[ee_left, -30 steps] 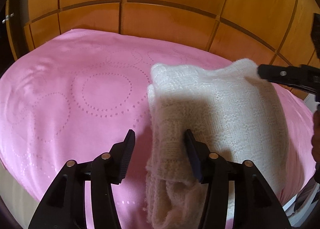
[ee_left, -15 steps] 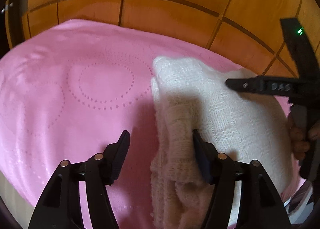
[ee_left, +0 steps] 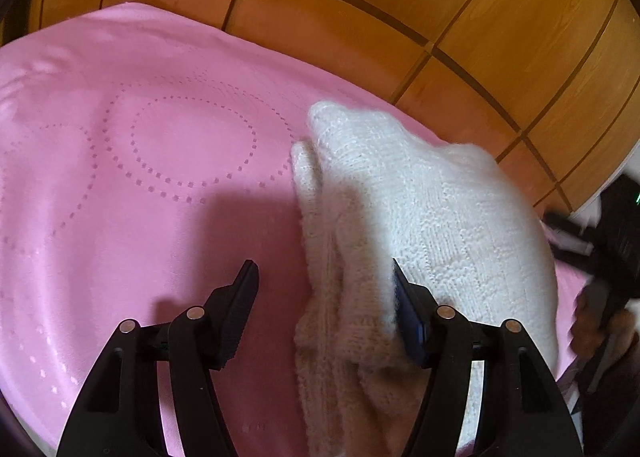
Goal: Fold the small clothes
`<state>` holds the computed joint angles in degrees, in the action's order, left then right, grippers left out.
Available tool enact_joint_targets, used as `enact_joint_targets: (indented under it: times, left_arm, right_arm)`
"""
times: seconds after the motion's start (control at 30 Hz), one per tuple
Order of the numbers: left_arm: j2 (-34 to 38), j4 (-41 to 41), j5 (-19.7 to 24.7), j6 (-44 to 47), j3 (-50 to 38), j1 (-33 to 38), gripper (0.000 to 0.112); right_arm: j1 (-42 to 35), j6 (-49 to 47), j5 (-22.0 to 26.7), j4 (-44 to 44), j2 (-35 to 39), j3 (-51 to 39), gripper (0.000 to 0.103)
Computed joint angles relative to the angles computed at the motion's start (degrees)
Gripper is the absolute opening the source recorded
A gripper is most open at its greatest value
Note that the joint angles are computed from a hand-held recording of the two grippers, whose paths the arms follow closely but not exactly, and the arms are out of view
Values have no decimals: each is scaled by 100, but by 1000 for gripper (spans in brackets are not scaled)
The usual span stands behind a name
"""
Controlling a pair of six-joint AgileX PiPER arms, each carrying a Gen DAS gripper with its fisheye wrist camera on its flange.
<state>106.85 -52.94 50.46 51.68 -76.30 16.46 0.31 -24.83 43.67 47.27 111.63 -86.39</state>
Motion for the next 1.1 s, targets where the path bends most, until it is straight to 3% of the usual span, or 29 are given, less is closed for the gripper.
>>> enact_joint_targets:
  times: [0.1,0.17,0.23,0.3,0.37,0.43,0.6,0.73,0.87,1.03,1.1]
  left_arm:
    - [171,-164,304,25,-128,110,63]
    - [320,-246,575,-24,-271,197,63]
    - [367,-280,673,-26,-307,229,63]
    - [478,-399,904,10,-387,265,59]
    - [651,-616,1232,-41,-485,364,52]
    - [810,-875,1611,45,-524,472,46]
    - [540,-1106,1527,1,-301,99,44]
    - [576,-907,1381,-401,-1014,-908,35]
    - [1006,-615,1237,-1152,-2373,-2151,35]
    - [2274,952,1430,-2771,-4751,-3833,35]
    - [2498,1742,1282,-3154,-5078,-4388,35]
  right_arm:
    - [-265,-1161,429,1563,211,554,94]
    - [-241,-1529,658,2036,411,593,94]
    - [-58,-1512,673,1988,564,456,93]
    - [130,-1557,574,1959,637,364,86]
    - [183,-1522,523,1965,634,340,67]
    - [164,-1626,470,2028,448,483,56]
    - [122,-2021,280,2004,-455,960,50]
    - [-392,-2352,270,2024,-1243,1351,50]
    - [-1424,-2650,415,2277,-1745,1826,50]
    - [-2982,-2781,496,2134,-1734,2379,50]
    - [-3437,-2719,447,1912,-1499,2574,50]
